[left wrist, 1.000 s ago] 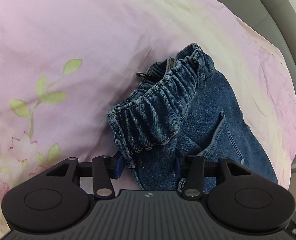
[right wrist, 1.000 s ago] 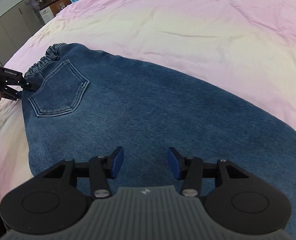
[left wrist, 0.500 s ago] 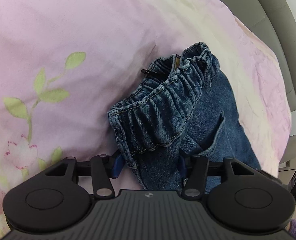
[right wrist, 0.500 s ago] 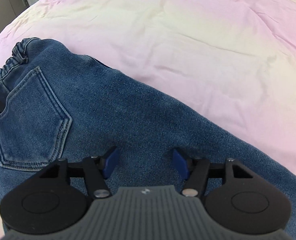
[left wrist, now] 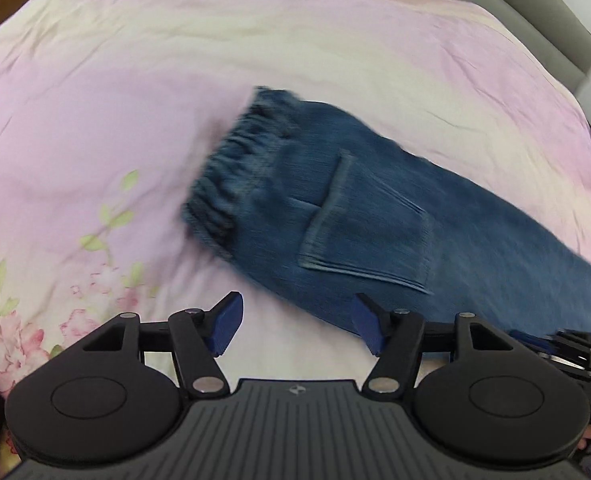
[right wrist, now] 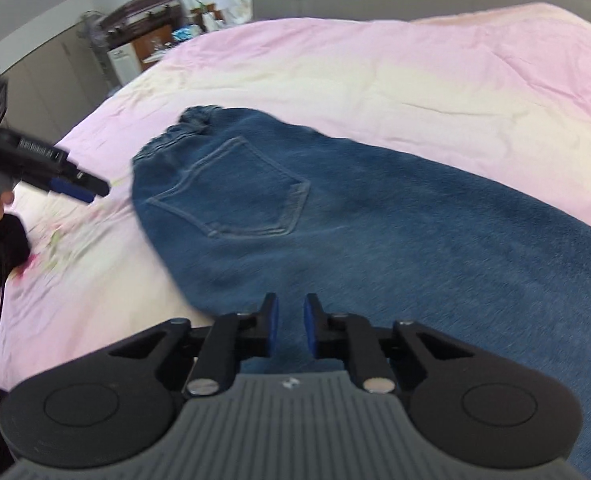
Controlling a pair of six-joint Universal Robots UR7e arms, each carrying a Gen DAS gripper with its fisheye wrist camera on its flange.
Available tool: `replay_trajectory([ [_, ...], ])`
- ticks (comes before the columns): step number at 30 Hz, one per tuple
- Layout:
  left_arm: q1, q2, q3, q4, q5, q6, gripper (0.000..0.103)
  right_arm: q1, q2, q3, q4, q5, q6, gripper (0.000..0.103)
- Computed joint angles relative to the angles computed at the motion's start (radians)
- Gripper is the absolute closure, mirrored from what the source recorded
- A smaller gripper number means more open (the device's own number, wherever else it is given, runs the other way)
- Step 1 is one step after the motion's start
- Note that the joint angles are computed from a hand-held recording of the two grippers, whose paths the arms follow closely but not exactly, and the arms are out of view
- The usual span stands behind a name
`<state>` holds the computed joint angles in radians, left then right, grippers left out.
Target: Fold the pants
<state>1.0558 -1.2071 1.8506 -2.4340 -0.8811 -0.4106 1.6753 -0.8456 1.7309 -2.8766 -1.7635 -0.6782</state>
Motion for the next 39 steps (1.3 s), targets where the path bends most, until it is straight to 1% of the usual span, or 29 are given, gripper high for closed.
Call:
replay_trajectory([
  [2, -0.038, 0.024, -0.003, 0.0, 0.002, 0.029, 0.03, -0.003, 0.034, 0.015, -0.05, -0.048, 0.005, 0.102],
  [3, -0.056, 0.036, -0.005, -0.003, 0.002, 0.044, 0.031, -0.01, 0.056, 0.009, -0.044, -0.073, 0.016, 0.103],
  [4, -0.07, 0.049, -0.005, -0.008, -0.006, 0.065, 0.031, -0.021, 0.077, 0.01, -0.067, -0.088, 0.006, 0.103],
  [5, -0.083, 0.066, -0.01, -0.009, -0.015, 0.085, 0.031, -0.034, 0.092, 0.021, -0.112, -0.082, -0.011, 0.103],
  [6, -0.093, 0.084, -0.016, -0.007, -0.024, 0.098, 0.032, -0.044, 0.103, 0.022, -0.137, -0.068, -0.011, 0.103],
  [9, -0.119, 0.149, -0.029, -0.016, -0.036, 0.143, 0.034, -0.04, 0.092, 0.009, -0.1, -0.056, 0.03, 0.103],
  [11, -0.131, 0.2, -0.033, -0.041, -0.016, 0.168, 0.035, -0.05, 0.052, 0.021, -0.068, -0.01, 0.065, 0.103],
  [12, -0.133, 0.224, -0.036, -0.055, 0.002, 0.178, 0.038, -0.055, 0.035, 0.031, -0.072, 0.001, 0.069, 0.102],
  [14, -0.13, 0.269, -0.053, -0.055, 0.043, 0.185, 0.042, -0.063, -0.001, 0.059, -0.087, -0.007, 0.047, 0.102],
  [16, -0.112, 0.313, -0.089, -0.016, 0.082, 0.175, 0.053, -0.077, -0.035, 0.083, -0.097, -0.005, 0.028, 0.101],
  [17, -0.103, 0.336, -0.113, 0.025, 0.123, 0.146, 0.064, -0.09, -0.067, 0.107, -0.098, 0.002, 0.015, 0.1],
  [18, -0.091, 0.355, -0.136, 0.069, 0.159, 0.113, 0.071, -0.101, -0.092, 0.122, -0.097, 0.01, 0.007, 0.099],
  [19, -0.077, 0.368, -0.153, 0.103, 0.176, 0.102, 0.072, -0.11, -0.11, 0.133, -0.1, 0.016, 0.003, 0.098],
  [20, -0.067, 0.38, -0.173, 0.159, 0.195, 0.087, 0.078, -0.121, -0.132, 0.145, -0.102, 0.022, -0.003, 0.094],
  [21, -0.059, 0.394, -0.19, 0.222, 0.23, 0.061, 0.079, -0.131, -0.151, 0.154, -0.104, 0.024, -0.011, 0.089],
  [22, -0.052, 0.398, -0.195, 0.244, 0.238, 0.055, 0.079, -0.139, -0.165, 0.159, -0.109, 0.02, -0.02, 0.086],
  [23, -0.045, 0.397, -0.197, 0.243, 0.23, 0.05, 0.079, -0.148, -0.184, 0.163, -0.116, 0.011, -0.033, 0.085],
  [25, -0.046, 0.4, -0.217, 0.288, 0.232, 0.014, 0.079, -0.168, -0.215, 0.166, -0.121, -0.003, -0.049, 0.085],
  [29, -0.083, 0.41, -0.23, 0.369, 0.298, 0.005, 0.078, -0.22, -0.289, 0.156, -0.105, -0.025, -0.046, 0.084],
  [31, -0.105, 0.394, -0.205, 0.316, 0.303, 0.023, 0.077, -0.243, -0.325, 0.15, -0.096, -0.034, -0.035, 0.081],
  [33, -0.128, 0.376, -0.182, 0.24, 0.286, 0.034, 0.074, -0.271, -0.361, 0.143, -0.09, -0.04, -0.019, 0.078],
  [36, -0.154, 0.377, -0.181, 0.126, 0.223, 0.062, 0.073, -0.317, -0.41, 0.127, -0.087, -0.053, 0.025, 0.077],
  [39, -0.175, 0.412, -0.212, 0.048, 0.153, 0.089, 0.073, -0.372, -0.453, 0.101, -0.081, -0.052, 0.099, 0.077],
])
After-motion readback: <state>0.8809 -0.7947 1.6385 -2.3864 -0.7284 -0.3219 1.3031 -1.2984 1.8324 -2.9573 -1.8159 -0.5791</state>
